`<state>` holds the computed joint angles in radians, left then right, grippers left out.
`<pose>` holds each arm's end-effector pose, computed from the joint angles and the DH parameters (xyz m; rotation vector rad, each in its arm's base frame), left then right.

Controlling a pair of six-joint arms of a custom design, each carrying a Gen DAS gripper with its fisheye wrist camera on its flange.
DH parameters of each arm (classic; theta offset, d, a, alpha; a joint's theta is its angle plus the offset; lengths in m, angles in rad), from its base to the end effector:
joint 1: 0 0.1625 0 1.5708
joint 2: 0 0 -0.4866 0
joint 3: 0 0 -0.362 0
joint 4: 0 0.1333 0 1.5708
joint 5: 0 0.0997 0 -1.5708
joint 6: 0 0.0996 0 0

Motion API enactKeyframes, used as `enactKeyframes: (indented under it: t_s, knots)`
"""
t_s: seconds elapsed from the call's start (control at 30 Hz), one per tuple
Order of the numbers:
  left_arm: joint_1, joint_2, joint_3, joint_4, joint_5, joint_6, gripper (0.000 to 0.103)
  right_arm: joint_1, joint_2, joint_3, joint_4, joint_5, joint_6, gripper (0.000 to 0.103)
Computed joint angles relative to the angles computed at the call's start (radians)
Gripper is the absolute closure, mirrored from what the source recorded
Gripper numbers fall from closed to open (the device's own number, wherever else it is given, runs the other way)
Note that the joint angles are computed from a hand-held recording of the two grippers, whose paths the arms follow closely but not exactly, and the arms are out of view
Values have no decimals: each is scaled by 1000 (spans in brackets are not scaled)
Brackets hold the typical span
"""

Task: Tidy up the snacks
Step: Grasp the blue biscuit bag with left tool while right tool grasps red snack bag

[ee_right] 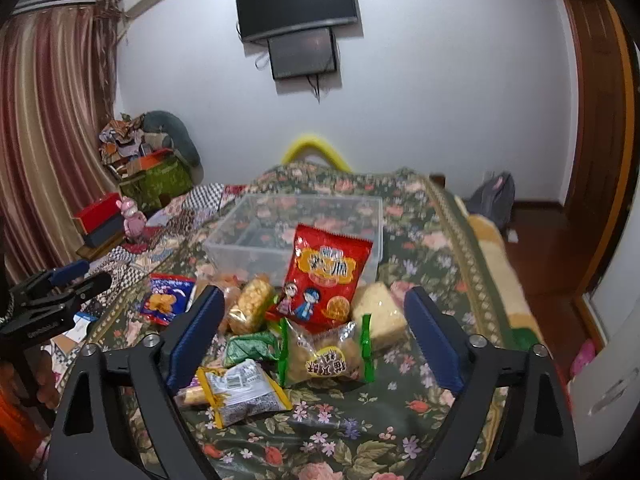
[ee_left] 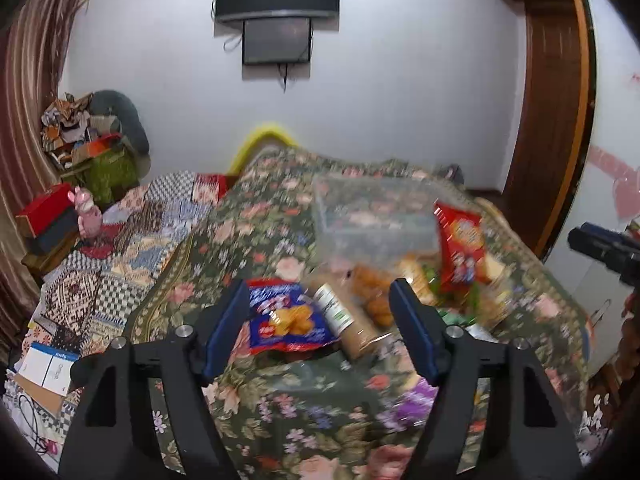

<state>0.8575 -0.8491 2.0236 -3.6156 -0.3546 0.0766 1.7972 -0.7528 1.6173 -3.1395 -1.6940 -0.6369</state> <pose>-0.1897 -0.5657 0.2478 0.1633 1.9873 -1.2509 0.2818 -0.6842 0.2090 1.0848 -2.5029 0.9467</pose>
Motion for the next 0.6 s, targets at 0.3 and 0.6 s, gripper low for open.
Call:
enactKeyframes:
  t_s: [0.3, 0.6]
  knots:
    - [116, -38, -30, 203, -75, -152, 36, -8, 71, -124, 162, -55, 38, 28]
    - [204, -35, -106, 364, -128, -260, 35, -2, 157, -277, 294, -94, 59, 27]
